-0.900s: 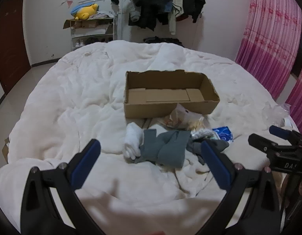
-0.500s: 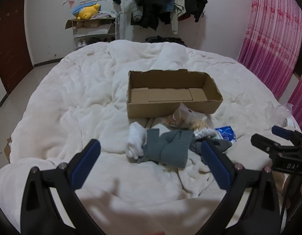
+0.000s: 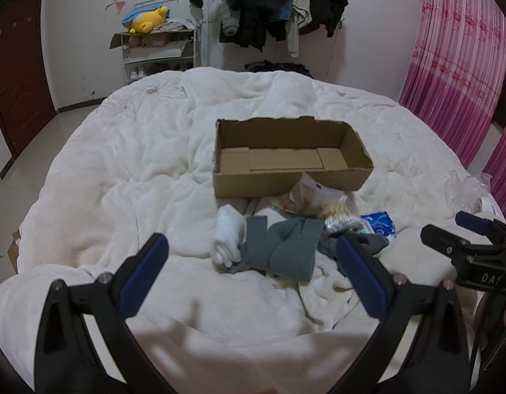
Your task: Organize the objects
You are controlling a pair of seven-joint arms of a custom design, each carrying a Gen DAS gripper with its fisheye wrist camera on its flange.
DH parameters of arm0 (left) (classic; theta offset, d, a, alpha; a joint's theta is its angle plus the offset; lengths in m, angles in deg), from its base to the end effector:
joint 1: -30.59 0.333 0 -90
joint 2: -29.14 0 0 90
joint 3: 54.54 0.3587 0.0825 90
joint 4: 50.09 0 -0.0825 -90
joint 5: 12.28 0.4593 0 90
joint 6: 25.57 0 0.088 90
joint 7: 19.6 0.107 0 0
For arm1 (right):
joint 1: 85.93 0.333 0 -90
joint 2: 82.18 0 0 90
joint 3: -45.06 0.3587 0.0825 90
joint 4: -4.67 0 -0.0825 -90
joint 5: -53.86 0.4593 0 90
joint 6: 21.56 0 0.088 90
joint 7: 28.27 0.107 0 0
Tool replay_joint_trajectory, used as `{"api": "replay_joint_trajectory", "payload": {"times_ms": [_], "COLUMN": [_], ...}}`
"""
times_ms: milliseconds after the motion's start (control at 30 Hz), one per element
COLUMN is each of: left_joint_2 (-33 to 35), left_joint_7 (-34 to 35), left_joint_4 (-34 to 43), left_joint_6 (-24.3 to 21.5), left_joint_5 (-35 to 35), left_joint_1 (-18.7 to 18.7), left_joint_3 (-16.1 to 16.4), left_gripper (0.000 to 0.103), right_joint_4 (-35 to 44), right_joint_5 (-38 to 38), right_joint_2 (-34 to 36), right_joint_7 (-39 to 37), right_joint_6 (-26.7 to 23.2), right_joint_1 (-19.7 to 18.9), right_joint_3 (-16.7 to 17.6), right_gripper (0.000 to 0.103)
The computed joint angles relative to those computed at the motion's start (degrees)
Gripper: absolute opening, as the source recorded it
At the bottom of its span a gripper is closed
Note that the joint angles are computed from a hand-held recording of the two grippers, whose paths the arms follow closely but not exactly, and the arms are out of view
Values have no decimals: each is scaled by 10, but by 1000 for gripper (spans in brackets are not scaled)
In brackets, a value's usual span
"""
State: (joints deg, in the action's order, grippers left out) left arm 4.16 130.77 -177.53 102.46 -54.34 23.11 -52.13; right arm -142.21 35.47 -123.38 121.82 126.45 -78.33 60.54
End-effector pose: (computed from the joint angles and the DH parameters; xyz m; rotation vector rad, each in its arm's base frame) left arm 0.5133 -0.0626 0.6236 -1.0155 2.5317 -1.1226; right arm 0.3909 0.1901 0.5791 -1.3018 2.0345 -0.6268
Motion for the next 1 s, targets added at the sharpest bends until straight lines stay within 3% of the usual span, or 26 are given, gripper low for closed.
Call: {"api": "replay_joint_trajectory", "payload": {"times_ms": [1000], "left_joint_2": [-4], "left_joint_7": [-4], "left_joint_4": [0], "left_joint_6": [-4], "left_joint_5": [0], "left_joint_1": [-1], "left_joint_3": [0], "left_gripper": [103], "right_joint_4": [-9], "right_joint_5": [16], "right_joint_2": [3], "right_joint_7": [-20], "right_joint_6": [33], "right_joint_1": [4], "right_joint_3": [-5], "right_gripper": [103]}}
